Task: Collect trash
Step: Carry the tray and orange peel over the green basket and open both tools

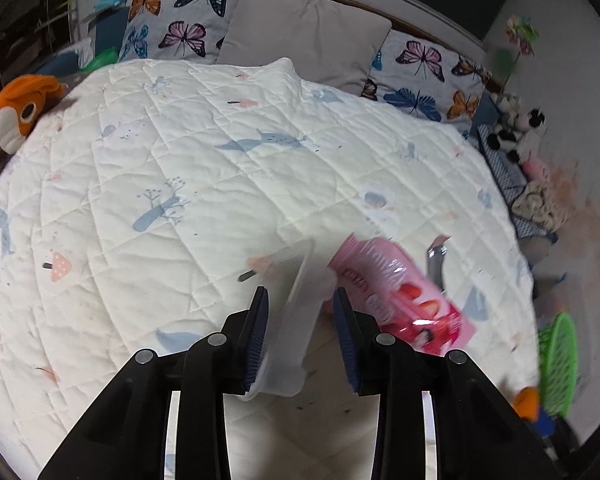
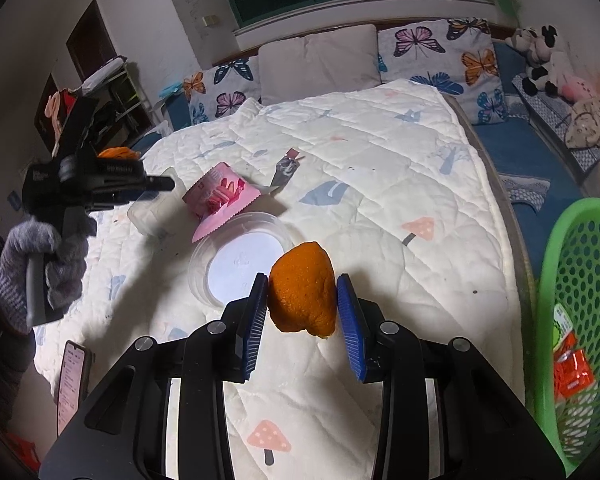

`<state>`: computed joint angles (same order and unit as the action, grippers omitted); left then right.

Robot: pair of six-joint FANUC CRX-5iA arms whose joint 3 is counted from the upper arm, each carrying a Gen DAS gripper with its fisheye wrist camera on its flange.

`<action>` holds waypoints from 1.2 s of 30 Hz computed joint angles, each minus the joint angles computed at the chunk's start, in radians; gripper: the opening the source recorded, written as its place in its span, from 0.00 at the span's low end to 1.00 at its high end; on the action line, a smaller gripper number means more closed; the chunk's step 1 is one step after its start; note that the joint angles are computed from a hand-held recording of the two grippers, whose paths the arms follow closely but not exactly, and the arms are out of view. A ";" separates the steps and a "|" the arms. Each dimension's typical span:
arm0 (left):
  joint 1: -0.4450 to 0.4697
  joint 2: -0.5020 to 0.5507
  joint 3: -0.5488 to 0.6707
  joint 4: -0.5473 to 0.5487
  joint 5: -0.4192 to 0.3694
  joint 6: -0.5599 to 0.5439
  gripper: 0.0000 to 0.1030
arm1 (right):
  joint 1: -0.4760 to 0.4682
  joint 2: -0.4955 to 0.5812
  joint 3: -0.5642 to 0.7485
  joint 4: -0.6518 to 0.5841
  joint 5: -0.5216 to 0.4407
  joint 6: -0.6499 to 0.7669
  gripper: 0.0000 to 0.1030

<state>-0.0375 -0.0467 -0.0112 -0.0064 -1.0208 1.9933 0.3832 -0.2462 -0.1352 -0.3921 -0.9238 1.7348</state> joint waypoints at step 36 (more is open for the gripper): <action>-0.393 0.114 0.180 0.188 0.134 -0.189 0.06 | -0.359 -0.120 -0.115 0.143 0.025 -0.086 0.38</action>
